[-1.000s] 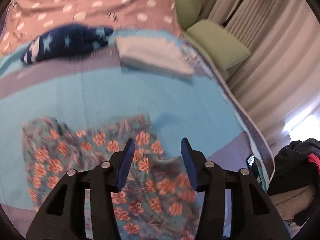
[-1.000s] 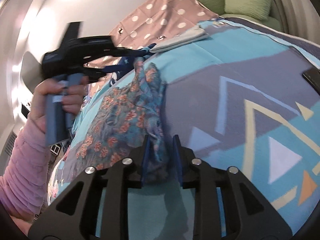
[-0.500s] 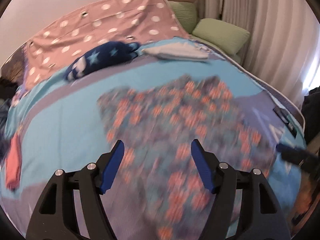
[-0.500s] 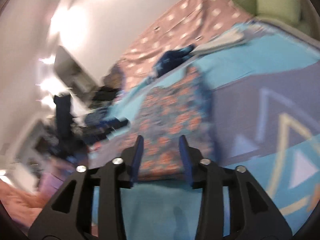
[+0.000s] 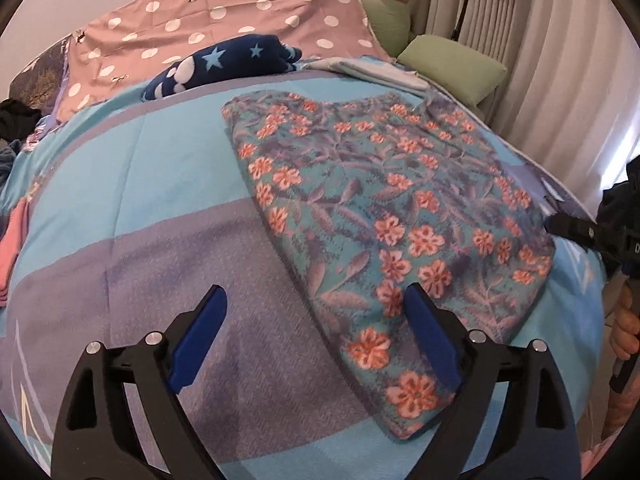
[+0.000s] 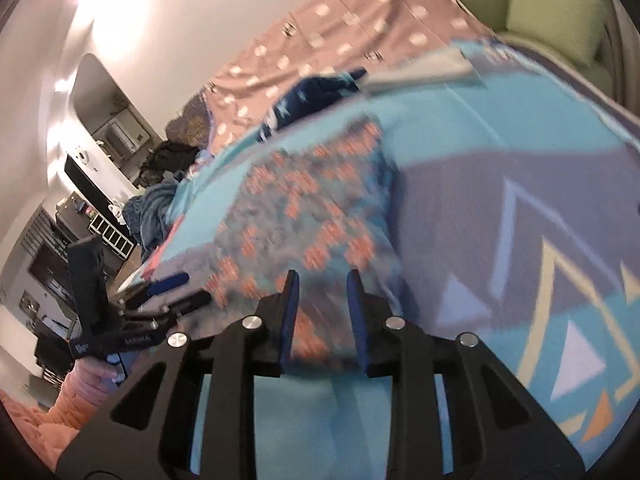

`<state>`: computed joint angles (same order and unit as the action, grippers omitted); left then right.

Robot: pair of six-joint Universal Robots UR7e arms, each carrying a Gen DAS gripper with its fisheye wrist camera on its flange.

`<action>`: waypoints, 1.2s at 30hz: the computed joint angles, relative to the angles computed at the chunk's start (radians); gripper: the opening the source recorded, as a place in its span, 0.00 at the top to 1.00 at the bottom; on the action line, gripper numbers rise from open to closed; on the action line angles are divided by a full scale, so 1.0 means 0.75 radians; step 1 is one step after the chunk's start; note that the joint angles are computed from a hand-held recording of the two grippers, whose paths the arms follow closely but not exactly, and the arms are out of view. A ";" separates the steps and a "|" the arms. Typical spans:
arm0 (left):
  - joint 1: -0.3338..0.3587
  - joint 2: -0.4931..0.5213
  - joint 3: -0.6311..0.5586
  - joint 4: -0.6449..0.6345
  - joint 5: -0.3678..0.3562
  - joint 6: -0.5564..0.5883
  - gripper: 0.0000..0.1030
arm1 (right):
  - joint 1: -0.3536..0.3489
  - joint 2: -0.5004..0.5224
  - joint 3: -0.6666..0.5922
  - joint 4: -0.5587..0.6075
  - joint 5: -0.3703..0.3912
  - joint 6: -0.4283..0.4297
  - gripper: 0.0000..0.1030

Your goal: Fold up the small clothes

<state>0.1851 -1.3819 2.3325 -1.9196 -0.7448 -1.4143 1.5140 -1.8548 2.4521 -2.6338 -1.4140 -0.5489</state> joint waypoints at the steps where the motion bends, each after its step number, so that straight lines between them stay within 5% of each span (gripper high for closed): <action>1: 0.001 -0.005 0.005 -0.024 0.008 0.013 0.12 | 0.018 0.019 -0.003 -0.039 0.014 0.000 0.70; 4: 0.017 -0.018 0.021 -0.135 0.039 0.047 0.12 | 0.079 0.114 -0.014 -0.218 -0.010 0.016 0.57; 8: 0.049 -0.003 0.002 -0.157 0.051 0.032 0.12 | 0.103 0.215 -0.117 -0.043 0.000 0.036 0.57; 12: 0.079 0.020 -0.009 -0.180 0.049 0.043 0.12 | 0.113 0.317 -0.168 -0.010 -0.170 0.130 0.65; 18: 0.115 0.038 0.013 -0.235 0.018 0.065 0.10 | 0.025 0.294 -0.188 0.094 -0.068 0.139 0.66; 24: 0.127 0.022 0.037 -0.290 0.009 0.054 0.08 | 0.080 0.255 -0.179 0.019 -0.096 0.080 0.38; 28: 0.132 0.018 0.035 -0.297 0.004 0.084 0.08 | 0.079 0.258 -0.208 -0.034 -0.128 0.055 0.33; 36: 0.204 -0.015 0.054 -0.467 -0.066 0.257 0.06 | -0.004 0.391 -0.372 0.320 -0.094 0.033 0.32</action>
<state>0.3382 -1.3930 2.3729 -2.2696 -0.7942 -1.2213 1.5113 -1.5616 2.1731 -2.3938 -1.4843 -0.5243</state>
